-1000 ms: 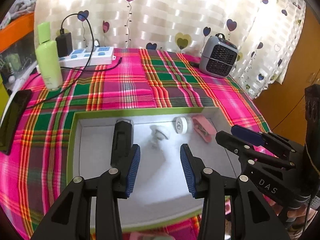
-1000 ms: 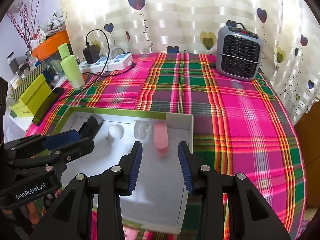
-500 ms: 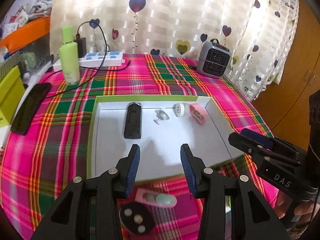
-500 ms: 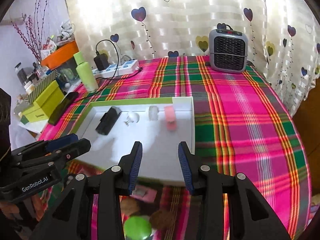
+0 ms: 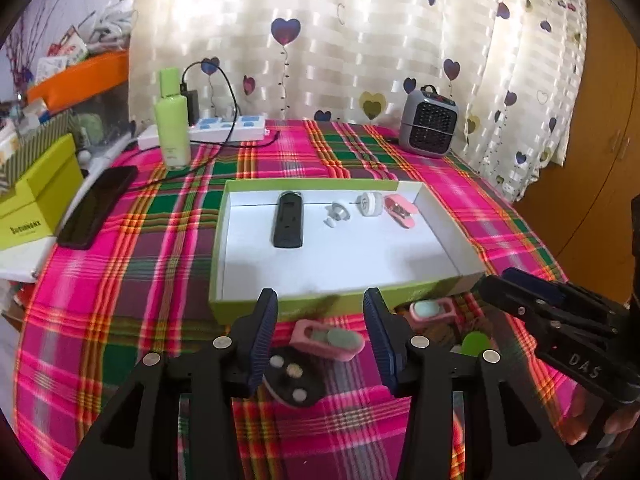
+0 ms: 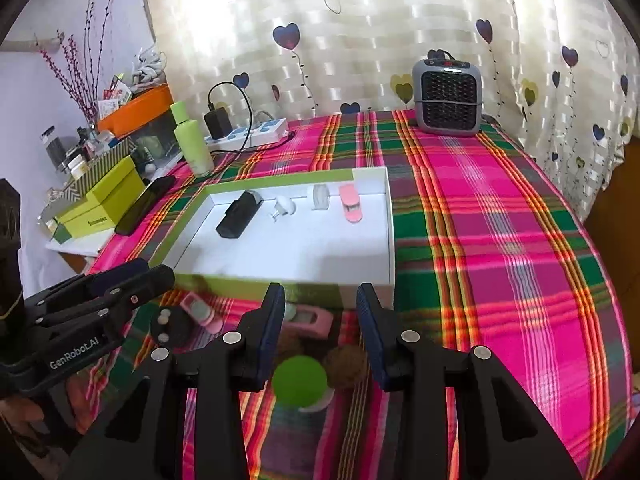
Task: Organize objects
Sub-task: 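Withdraw both grippers from the box toward the black disc and green item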
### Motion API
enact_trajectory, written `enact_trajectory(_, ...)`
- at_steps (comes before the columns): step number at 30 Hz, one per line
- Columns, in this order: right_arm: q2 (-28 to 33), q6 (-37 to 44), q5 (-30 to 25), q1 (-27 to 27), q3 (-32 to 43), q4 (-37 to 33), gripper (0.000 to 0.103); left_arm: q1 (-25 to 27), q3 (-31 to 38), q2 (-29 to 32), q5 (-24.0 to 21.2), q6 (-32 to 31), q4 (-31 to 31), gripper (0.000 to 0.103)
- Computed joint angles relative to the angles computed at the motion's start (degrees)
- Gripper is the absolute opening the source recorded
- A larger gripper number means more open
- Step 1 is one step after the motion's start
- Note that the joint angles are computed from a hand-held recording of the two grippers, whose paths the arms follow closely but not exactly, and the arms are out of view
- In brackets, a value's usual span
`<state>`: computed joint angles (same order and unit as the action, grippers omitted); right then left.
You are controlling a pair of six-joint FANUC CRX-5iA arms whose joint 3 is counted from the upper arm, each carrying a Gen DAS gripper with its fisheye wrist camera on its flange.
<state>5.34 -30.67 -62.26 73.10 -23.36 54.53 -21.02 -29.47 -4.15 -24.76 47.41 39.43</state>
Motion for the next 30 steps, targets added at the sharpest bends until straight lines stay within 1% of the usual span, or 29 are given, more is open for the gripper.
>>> enact_trajectory(2, -0.49, -1.76, 0.89, 0.45, -0.86, 0.45, 0.039, -0.06, -1.32, -0.74, 0.39, -2.19, 1.22, 0.043)
enact_trajectory(4, -0.57, -2.71, 0.87, 1.10, -1.29, 1.15, 0.039, 0.03, -1.81, -1.15, 0.66, -1.89, 0.36, 0.044)
enact_trajectory(9, 0.06, -2.73, 0.27, 2.23, -1.04, 1.51, 0.039, 0.42, -4.03, -2.15, 0.61, -3.34, 2.17, 0.044)
enact_trajectory(10, 0.11, -3.17, 0.28, 2.39, -1.20, 1.85, 0.039, 0.45, -4.40, -2.42, 0.78, -3.51, 2.07, 0.044)
enact_trajectory(11, 0.20, -3.49, 0.42, 2.47, -1.31, 2.07, 0.043, 0.54, -4.72, -2.58, 0.73, -3.91, 2.22, 0.044)
enact_trajectory(13, 0.12, -4.43, 0.87, 2.53, -1.83, 2.73, 0.047, 0.64, -5.34, -2.81, 0.73, -4.86, 2.85, 0.044)
enact_trajectory(17, 0.23, -5.36, 2.00, 2.32, -2.38, 3.27, 0.047, 0.85, -6.28, -3.03, 0.78, -6.19, 4.49, 0.044)
enact_trajectory(19, 0.40, -5.44, 2.08, 2.33, -2.42, 3.20, 0.047, 0.85, -6.65, -3.30, 1.27, -5.81, 3.70, 0.044)
enact_trajectory(22, 0.35, -5.47, 2.87, 2.37, -2.76, 3.23, 0.047, 1.12, -7.11, -3.36, 1.13, -6.90, 4.37, 0.044)
enact_trajectory(25, 0.31, -5.01, 3.29, 2.55, -2.92, 3.01, 0.047, 1.54, -8.15, -3.55, 0.99, -9.31, 7.02, 0.044)
enact_trajectory(27, 0.26, -4.84, 3.28, 2.71, -3.00, 2.68, 0.047, 2.03, -8.28, -3.26, 0.52, -9.57, 7.59, 0.045)
enact_trajectory(29, 0.17, -4.49, 3.24, 2.91, -3.09, 2.26, 0.047, 2.30, -8.79, -3.09, 0.03, -11.05, 9.50, 0.046)
enact_trajectory(30, 0.13, -4.04, 3.43, 2.96, -3.10, 1.98, 0.047, 2.31, -9.16, -3.05, -0.26, -12.43, 11.08, 0.049)
